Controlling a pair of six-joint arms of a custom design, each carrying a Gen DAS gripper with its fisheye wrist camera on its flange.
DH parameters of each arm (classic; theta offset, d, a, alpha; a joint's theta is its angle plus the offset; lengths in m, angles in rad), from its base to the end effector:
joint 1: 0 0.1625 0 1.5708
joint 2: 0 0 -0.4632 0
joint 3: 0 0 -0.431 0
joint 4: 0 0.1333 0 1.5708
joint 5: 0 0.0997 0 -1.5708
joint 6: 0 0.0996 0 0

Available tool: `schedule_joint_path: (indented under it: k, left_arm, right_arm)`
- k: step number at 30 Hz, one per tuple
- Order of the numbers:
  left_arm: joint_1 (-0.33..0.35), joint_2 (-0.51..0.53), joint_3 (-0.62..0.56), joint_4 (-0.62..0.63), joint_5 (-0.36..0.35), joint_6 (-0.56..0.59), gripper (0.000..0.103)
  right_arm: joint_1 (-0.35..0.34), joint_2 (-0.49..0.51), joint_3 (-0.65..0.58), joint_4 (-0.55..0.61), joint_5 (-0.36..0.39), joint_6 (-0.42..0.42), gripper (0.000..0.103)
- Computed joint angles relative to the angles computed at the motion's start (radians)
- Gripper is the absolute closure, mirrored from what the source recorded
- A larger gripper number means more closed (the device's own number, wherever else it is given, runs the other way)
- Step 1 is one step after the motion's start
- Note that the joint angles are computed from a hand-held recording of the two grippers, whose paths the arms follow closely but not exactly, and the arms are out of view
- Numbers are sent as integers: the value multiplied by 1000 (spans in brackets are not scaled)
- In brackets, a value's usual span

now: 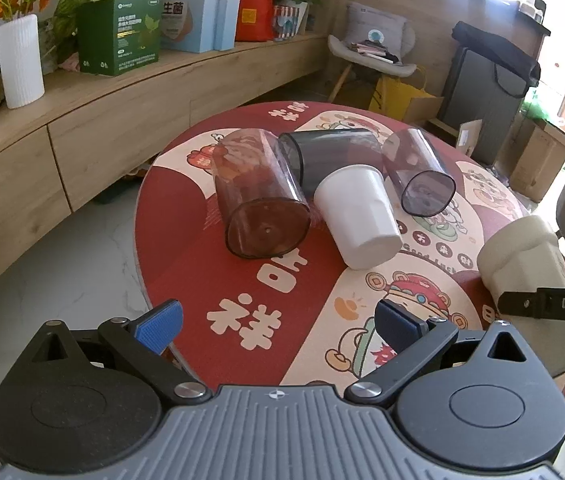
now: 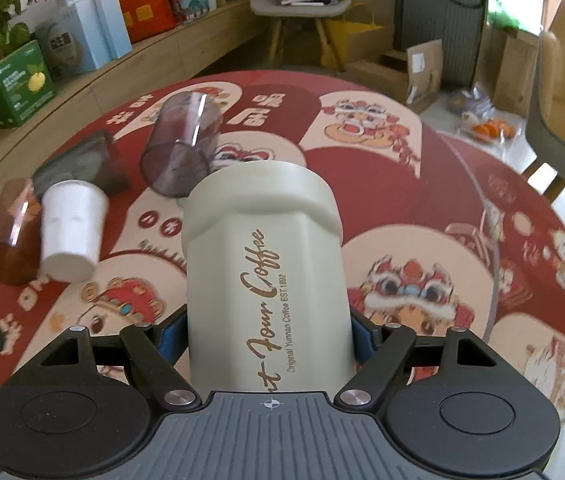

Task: Flip cup upright
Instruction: 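Lift the cream tumbler with the right tool toward the left tool, then grasp the tumbler body with the left tool while the right tool releases it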

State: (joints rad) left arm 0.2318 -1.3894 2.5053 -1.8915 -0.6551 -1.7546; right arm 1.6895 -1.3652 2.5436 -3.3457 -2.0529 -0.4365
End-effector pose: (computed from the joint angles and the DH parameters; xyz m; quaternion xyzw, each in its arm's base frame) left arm -0.2426 -0.2754 0.1173 -0.0032 0.8446 -0.3991 0.3570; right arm 0.1329 -0.3784 0.2007 0.1869 -0.9119 0.2457 0.2705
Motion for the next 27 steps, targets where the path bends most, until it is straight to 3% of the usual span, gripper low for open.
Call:
schedule_joint_path:
  k: [5, 12, 24, 27]
  left_arm:
    - [6, 5, -1, -14, -14, 6, 0]
    - [0, 17, -14, -24, -19, 11, 0]
    - [-7, 89, -80, -87, -19, 123, 0]
    - [6, 133, -115, -113, -9, 180, 0]
  right_arm:
    - [-6, -32, 8, 30, 20, -7, 30]
    - [-29, -86, 24, 35, 58, -53, 21]
    - [-96, -302, 64, 155, 218, -103, 23]
    - [-106, -344, 66, 145, 208, -103, 23]
